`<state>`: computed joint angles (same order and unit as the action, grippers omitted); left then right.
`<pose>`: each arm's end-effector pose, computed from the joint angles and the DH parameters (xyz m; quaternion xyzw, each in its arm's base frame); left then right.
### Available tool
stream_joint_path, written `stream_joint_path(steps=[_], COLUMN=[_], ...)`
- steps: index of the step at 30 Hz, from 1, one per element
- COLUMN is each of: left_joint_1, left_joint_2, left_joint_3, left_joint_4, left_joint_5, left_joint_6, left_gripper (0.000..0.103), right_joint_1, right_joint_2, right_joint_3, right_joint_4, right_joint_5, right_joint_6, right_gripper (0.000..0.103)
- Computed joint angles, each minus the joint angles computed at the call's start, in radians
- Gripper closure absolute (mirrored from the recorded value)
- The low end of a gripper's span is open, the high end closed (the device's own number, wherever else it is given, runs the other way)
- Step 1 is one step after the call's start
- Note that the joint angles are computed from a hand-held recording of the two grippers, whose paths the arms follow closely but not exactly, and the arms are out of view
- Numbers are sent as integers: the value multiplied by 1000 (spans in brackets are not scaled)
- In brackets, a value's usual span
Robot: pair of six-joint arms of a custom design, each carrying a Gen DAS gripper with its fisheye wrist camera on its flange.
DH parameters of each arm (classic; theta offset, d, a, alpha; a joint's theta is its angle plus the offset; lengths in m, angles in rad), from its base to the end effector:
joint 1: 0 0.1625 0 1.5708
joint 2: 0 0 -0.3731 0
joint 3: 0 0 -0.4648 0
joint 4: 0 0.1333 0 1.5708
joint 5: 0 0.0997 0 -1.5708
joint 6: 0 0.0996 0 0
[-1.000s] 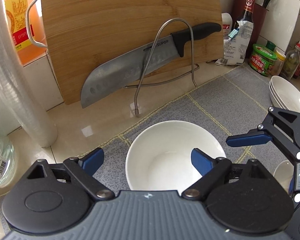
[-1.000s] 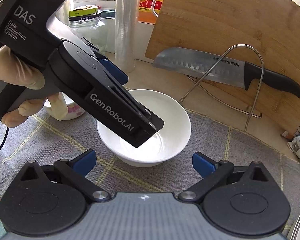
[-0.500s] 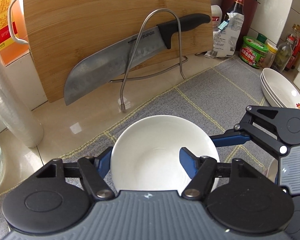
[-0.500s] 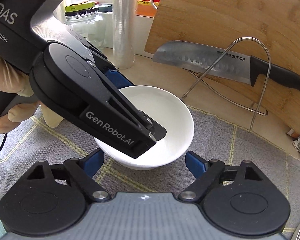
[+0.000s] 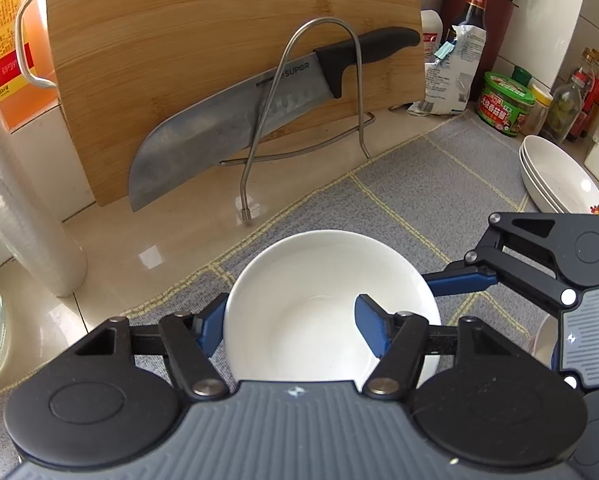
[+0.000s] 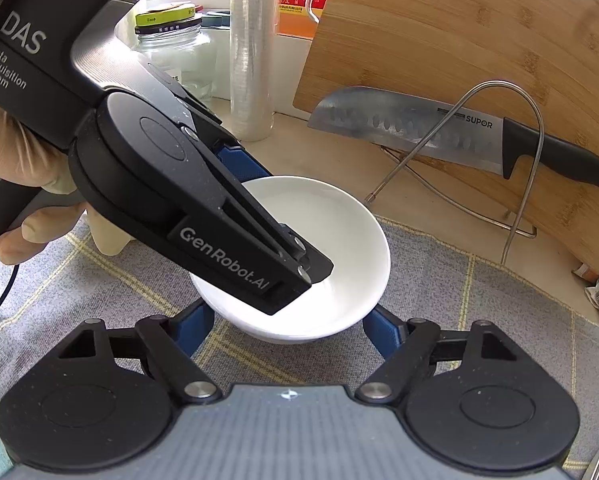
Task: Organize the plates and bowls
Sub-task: 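Grasp the rim of the pink-flower bowl with the left tool, then carry the pink-flower bowl over the white bowl with the left tool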
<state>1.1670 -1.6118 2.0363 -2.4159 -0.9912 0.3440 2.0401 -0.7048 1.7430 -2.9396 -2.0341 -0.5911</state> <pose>-0.0368 -0.5642 0.3085 0.2868 0.8942 -0.2083 0.2734 0.3702 -0.5337 -0.0481 0.4529 -0.8473 0.1461 0.2358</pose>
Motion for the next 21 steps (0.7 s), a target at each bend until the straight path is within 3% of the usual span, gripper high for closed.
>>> stream_joint_path(steps=[21], left_joint_1=[-58], left_joint_2=[-86], left_joint_3=[54], left_joint_4=[44], left_joint_5=[37], left_joint_6=[-34], left_gripper=[37], right_joint_1=[30], right_joint_2=[-59], right_joint_3=[51], right_joint_4=[10], right_joint_5=[1], right_joint_6=[-11], right_gripper=[18])
